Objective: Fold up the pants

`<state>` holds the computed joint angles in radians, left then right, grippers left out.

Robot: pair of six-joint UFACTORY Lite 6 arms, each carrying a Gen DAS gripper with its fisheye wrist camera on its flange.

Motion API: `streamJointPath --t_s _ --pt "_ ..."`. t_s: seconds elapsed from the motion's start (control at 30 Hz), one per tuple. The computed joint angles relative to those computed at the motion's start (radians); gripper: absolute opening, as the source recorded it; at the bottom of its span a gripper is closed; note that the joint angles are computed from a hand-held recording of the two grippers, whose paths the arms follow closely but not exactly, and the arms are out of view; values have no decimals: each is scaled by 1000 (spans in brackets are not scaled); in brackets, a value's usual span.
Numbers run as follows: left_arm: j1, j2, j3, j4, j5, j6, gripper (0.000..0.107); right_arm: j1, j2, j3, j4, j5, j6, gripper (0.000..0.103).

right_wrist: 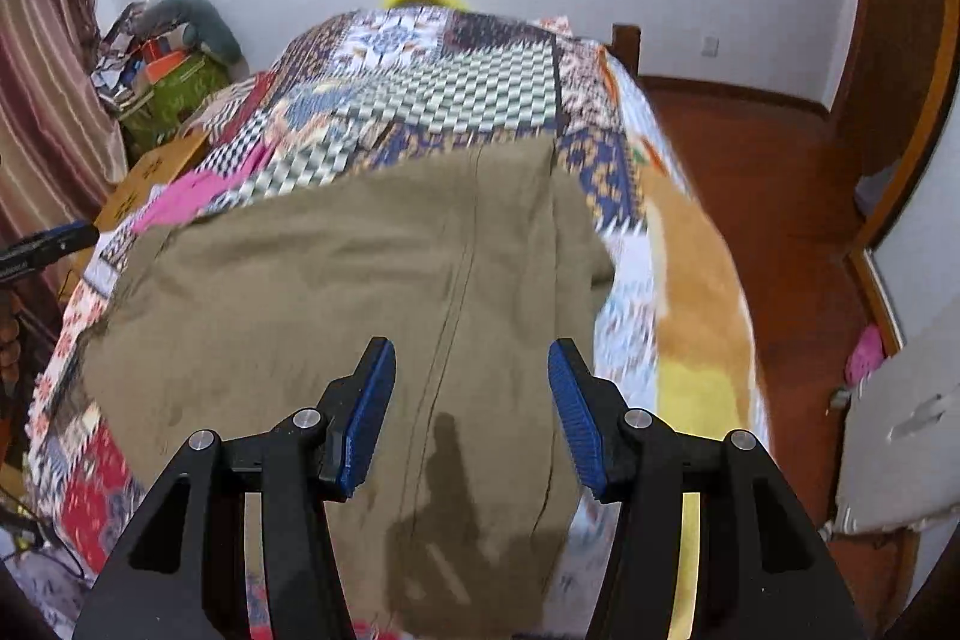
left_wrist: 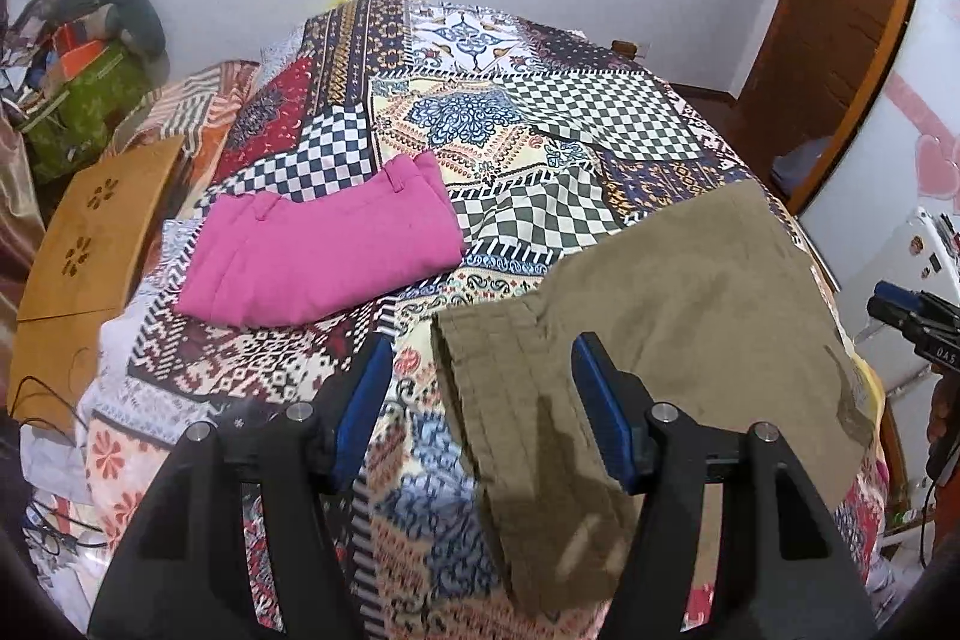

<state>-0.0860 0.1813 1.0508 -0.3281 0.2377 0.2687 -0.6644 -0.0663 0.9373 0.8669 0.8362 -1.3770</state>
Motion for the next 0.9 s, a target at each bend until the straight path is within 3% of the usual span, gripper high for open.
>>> streamJointPath --t_s 0.4,0.67,0.9 --pt "12 396 345 -73 102 52 62 170 345 299 26 -153 88 51" --pt "24 494 422 -119 115 107 65 244 601 547 -24 -186 148 51" --pt "0 509 422 -7 66 18 68 278 779 748 -114 -156 231 49"
